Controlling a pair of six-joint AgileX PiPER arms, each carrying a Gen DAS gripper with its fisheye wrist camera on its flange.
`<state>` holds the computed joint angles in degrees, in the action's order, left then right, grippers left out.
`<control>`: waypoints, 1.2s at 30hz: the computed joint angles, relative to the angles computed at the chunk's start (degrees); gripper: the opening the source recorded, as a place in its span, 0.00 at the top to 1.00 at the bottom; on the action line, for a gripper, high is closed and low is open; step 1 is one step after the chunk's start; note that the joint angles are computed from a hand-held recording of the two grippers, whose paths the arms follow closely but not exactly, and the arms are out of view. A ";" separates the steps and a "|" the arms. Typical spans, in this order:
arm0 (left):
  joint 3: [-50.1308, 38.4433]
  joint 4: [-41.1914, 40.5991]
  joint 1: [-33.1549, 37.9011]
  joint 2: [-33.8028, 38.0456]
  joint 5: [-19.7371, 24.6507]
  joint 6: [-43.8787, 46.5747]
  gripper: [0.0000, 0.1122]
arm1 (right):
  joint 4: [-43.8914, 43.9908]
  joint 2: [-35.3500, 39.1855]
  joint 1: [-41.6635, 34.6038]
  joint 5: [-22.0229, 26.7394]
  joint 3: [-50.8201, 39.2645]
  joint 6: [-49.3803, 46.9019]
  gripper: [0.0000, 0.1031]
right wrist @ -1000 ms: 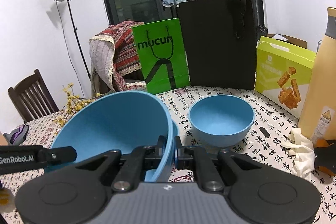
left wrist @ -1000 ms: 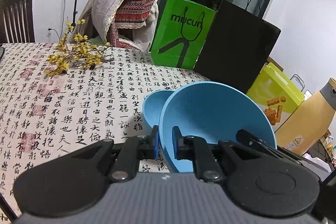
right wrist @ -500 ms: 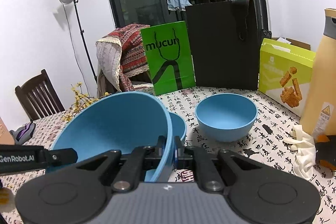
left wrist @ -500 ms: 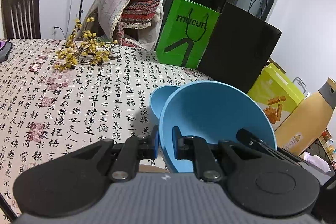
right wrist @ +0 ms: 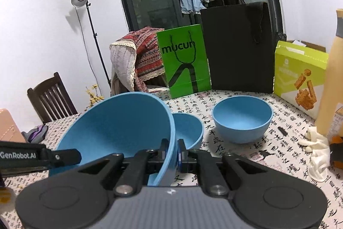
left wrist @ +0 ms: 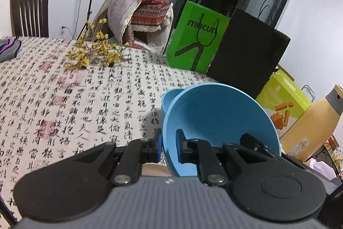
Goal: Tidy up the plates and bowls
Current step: 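Carry the blue bowl with both grippers away from the other bowls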
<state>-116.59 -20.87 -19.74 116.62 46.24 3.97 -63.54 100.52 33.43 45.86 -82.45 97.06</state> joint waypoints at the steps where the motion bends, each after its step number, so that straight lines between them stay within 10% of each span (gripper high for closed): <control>1: 0.31 -0.05 0.13 -0.14 -0.13 0.00 0.88 | 0.30 0.15 -0.05 -0.26 -0.14 -0.27 0.92; 36: 18.05 -2.96 11.26 -11.77 -7.41 2.59 0.88 | 4.16 11.90 7.11 -1.49 -16.86 -9.89 0.92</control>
<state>-98.54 -23.83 -8.48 104.85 38.83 6.56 -59.38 112.42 40.54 44.37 -99.31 87.16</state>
